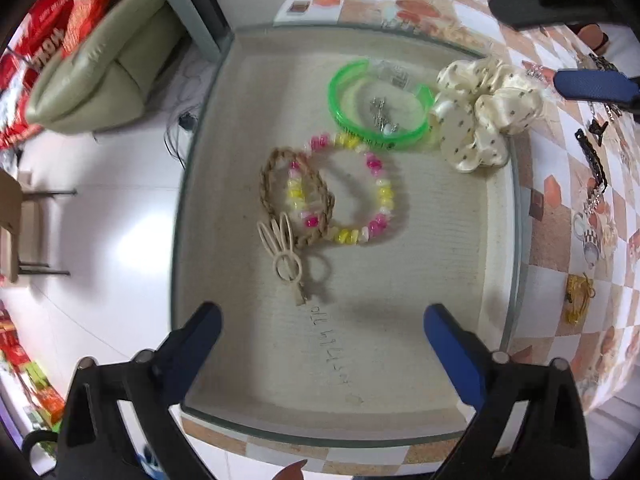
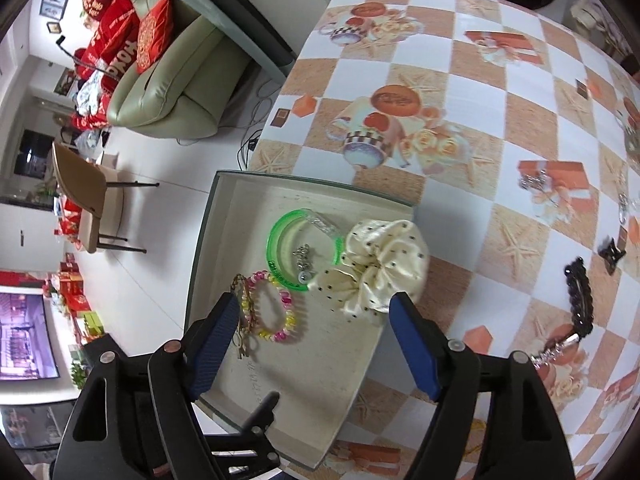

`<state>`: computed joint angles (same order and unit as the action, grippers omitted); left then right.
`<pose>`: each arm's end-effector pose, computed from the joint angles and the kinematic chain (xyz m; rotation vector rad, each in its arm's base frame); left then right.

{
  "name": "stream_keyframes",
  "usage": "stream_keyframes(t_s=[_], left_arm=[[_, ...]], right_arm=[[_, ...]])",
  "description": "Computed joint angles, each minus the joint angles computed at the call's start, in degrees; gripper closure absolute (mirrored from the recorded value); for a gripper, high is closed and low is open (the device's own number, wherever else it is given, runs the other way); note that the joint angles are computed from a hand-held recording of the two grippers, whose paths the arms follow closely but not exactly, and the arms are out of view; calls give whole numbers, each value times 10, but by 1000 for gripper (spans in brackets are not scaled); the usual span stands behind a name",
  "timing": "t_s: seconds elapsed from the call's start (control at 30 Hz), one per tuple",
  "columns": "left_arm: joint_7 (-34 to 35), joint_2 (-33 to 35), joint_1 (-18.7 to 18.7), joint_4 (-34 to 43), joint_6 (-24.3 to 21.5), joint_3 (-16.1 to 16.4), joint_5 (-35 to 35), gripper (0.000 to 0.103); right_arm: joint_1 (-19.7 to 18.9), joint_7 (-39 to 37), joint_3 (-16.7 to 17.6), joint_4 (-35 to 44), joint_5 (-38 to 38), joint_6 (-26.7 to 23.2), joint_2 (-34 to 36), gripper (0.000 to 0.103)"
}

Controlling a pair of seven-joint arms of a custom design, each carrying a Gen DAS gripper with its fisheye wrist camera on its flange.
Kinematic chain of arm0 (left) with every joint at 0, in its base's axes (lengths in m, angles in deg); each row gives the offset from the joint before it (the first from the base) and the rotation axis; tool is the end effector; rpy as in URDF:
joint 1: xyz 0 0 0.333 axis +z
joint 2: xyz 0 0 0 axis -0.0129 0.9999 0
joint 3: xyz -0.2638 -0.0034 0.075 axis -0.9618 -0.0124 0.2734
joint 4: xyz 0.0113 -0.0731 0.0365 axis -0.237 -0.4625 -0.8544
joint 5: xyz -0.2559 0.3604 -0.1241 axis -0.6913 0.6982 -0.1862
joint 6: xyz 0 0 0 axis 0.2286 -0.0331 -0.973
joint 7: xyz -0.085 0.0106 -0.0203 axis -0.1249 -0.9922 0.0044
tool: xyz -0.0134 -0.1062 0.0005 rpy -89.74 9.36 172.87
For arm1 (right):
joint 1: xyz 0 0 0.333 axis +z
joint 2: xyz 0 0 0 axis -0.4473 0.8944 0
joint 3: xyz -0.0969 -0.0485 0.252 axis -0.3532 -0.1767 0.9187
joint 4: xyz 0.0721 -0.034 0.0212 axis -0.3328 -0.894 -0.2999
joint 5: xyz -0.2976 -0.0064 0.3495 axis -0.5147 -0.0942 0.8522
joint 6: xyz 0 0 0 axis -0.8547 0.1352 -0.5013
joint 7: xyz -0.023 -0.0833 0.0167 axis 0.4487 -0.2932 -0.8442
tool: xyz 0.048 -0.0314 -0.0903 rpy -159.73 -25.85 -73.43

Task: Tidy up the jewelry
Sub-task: 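Lower both grippers into the tray and open them to release the items, then move both grippers back over the table toward the silver chain and black claw clip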

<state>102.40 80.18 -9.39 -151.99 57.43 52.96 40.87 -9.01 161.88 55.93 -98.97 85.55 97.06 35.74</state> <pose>0.6332 -0.2026 0.4592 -1.5832 2.6166 -0.0629 0.6527 0.2977 0.5138 -1.5874 2.2395 0.2283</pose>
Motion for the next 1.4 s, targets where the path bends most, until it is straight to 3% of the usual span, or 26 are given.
stream_keyframes(t_s=[0.43, 0.47, 0.53, 1.4], left_arm=[[-7, 9, -20, 35, -24, -10, 17, 0], [-7, 10, -22, 38, -26, -10, 18, 0], [-8, 13, -27, 46, -30, -13, 20, 0], [52, 52, -84, 107, -30, -35, 10, 0]], right_arm=[[-6, 50, -18, -162, -13, 32, -140, 19], [-7, 59, -19, -183, -17, 37, -157, 16], [-6, 69, -22, -211, -22, 42, -181, 0], [-38, 198, -61, -485, -58, -34, -455, 0]])
